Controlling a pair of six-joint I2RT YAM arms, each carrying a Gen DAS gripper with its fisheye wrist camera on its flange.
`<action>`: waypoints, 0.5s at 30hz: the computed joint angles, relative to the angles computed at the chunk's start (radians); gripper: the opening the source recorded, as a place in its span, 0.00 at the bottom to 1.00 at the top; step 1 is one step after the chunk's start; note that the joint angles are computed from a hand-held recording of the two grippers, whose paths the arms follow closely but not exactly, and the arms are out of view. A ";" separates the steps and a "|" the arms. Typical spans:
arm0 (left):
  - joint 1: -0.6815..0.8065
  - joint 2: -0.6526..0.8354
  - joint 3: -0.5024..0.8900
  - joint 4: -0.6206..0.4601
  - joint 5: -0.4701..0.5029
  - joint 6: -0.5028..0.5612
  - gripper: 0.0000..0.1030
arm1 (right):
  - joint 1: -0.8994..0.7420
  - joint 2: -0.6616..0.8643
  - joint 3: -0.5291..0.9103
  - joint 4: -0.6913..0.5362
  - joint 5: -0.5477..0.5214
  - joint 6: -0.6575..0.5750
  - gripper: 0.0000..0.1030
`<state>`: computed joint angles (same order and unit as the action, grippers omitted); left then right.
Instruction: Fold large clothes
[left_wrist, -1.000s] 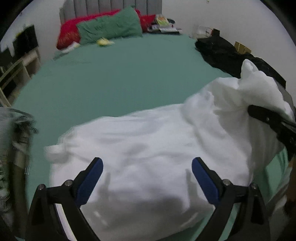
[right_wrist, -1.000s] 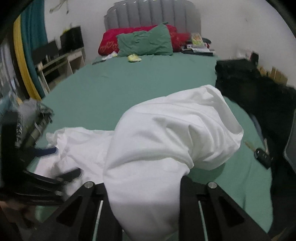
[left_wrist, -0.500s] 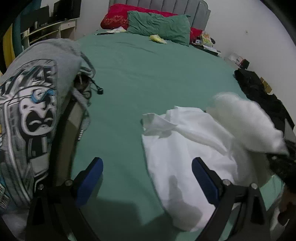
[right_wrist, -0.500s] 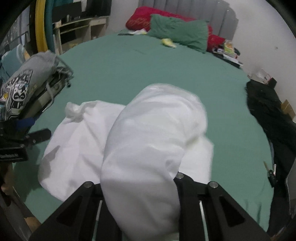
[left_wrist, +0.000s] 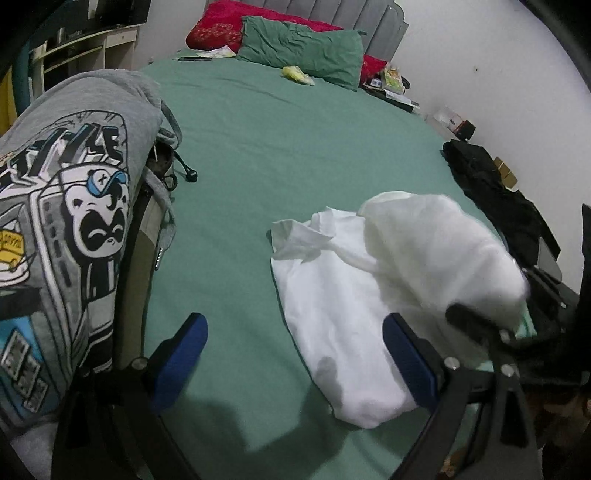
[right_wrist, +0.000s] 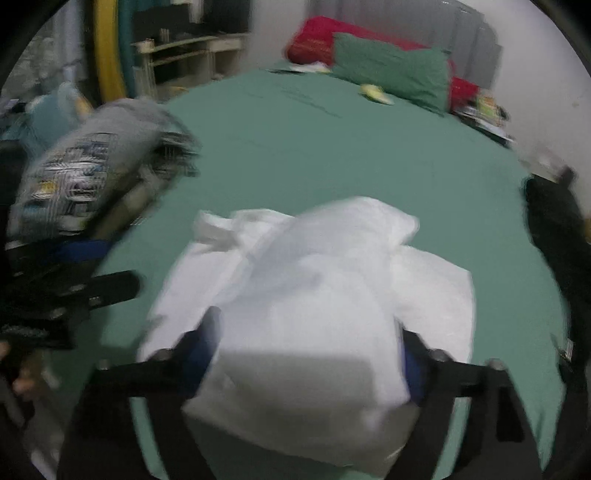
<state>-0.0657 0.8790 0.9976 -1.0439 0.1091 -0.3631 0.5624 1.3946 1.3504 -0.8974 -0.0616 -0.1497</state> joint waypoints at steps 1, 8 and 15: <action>0.006 -0.007 0.002 -0.006 0.005 0.002 0.93 | -0.001 -0.004 0.000 -0.010 -0.029 -0.006 0.90; 0.052 -0.013 0.020 -0.021 0.059 0.009 0.93 | -0.046 0.064 -0.054 -0.051 -0.423 -0.071 0.91; -0.049 0.001 0.026 0.070 0.006 -0.093 0.93 | 0.076 -0.117 -0.203 -0.016 -0.308 -0.197 0.91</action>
<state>-0.1147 0.8799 1.0235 -0.9740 0.1148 -0.4562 0.6388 1.2778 1.1478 -0.9133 -0.3701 -0.3462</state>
